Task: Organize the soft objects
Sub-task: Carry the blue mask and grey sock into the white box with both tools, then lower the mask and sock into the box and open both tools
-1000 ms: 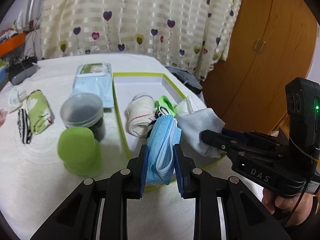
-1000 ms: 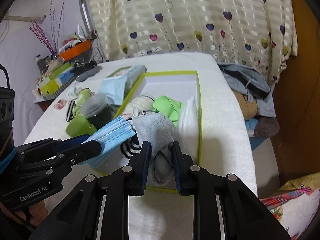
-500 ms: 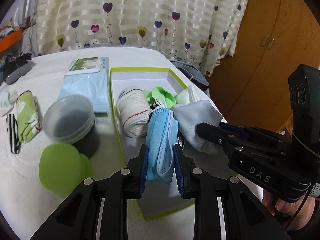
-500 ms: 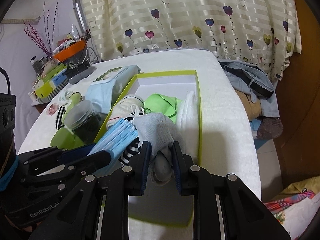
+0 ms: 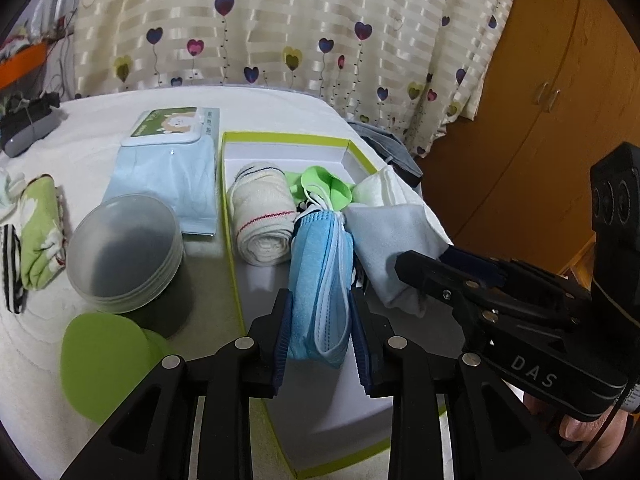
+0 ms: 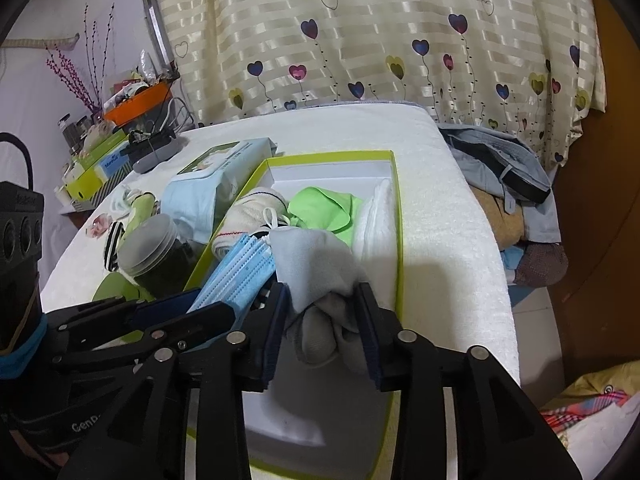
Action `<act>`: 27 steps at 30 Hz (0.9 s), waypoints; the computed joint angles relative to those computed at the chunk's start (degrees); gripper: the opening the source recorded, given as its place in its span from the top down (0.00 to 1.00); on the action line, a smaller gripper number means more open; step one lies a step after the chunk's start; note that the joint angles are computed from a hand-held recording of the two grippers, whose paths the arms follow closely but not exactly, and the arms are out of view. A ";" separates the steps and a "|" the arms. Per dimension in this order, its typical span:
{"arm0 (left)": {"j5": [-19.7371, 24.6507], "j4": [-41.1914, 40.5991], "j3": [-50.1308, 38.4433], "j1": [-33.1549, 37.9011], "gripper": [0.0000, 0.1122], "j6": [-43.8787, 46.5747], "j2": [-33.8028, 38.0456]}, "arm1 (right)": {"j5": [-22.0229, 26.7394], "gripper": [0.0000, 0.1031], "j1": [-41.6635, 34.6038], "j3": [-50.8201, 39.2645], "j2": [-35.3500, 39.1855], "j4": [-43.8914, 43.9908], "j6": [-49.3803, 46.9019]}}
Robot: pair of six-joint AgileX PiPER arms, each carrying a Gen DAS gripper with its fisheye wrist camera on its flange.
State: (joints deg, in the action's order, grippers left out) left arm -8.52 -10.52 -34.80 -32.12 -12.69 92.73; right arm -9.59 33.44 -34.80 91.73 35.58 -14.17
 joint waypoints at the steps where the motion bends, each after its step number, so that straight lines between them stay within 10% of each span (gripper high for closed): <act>1: -0.26 0.16 0.29 -0.15 0.75 -0.35 -0.29 | -0.33 0.63 0.50 0.50 -0.57 3.16 -2.90; 15: -1.05 -5.08 4.17 -2.35 0.74 4.53 -5.16 | -3.83 0.62 5.28 4.88 -6.17 24.03 -19.92; 27: -1.63 -0.12 4.91 -3.30 0.69 -0.17 -6.06 | -3.19 0.62 3.78 6.15 -6.57 13.34 -8.40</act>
State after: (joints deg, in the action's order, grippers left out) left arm -10.15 -10.64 -29.88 -35.43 -12.86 86.68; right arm -12.77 37.22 -28.65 85.16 48.92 -22.57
